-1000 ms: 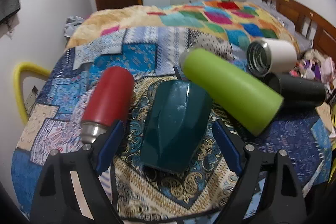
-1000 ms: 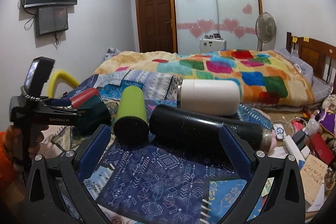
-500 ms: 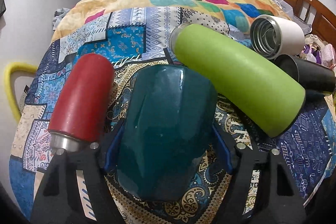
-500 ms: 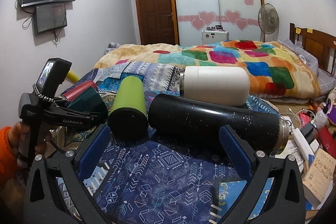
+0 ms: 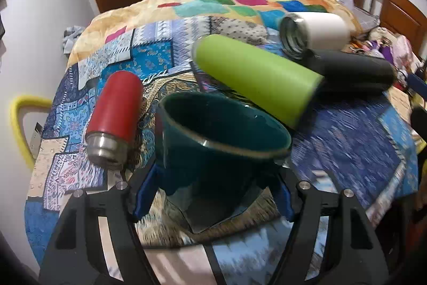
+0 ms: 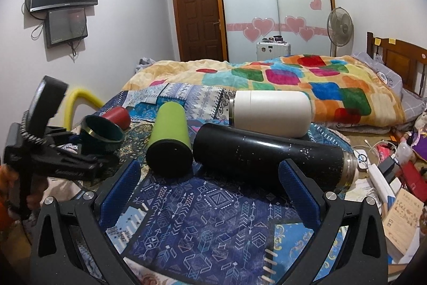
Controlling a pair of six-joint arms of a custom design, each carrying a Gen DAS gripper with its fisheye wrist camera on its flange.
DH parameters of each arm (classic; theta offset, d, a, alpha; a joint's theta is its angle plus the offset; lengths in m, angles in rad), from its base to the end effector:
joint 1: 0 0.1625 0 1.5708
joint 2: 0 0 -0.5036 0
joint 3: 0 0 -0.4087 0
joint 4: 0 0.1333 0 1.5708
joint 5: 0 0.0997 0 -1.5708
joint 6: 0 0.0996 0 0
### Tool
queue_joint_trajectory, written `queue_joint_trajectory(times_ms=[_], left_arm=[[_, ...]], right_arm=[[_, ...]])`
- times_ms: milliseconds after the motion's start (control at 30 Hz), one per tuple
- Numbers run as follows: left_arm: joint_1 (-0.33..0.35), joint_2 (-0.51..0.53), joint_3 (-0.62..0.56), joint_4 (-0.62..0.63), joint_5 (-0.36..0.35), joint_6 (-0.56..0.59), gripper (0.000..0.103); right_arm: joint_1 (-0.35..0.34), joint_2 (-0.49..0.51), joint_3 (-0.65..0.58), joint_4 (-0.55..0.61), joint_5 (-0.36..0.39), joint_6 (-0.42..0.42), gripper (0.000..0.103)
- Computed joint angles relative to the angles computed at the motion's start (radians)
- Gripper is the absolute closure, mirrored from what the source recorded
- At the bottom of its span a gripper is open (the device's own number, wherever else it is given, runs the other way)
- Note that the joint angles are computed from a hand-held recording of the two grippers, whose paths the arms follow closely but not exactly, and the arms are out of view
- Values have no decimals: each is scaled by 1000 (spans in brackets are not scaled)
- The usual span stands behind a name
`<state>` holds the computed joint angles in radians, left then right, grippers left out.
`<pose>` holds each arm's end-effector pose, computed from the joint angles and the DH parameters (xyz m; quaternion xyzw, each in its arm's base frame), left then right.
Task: Flip cup upright
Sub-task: 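Close the left gripper on the green mug and lift it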
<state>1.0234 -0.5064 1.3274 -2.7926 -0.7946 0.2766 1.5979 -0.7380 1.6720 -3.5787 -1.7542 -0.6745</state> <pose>-0.2630 -0.8216 0.0811 0.2942 0.8614 -0.2326 0.3426 0.1354 -0.7458 0.2137 0.2501 -0.8196 0.4579 0.2366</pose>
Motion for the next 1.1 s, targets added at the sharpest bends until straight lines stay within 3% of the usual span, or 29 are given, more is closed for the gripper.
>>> queue_joint_trajectory(times_ms=[333,1100], left_arm=[[-66,-79,175,-27,-29,-30,30],[-40,17,61,72,-143,-60,30]], right_arm=[[6,-40,65,-48,20,1,0],[-15,-30,69,-25,-20,8,0]])
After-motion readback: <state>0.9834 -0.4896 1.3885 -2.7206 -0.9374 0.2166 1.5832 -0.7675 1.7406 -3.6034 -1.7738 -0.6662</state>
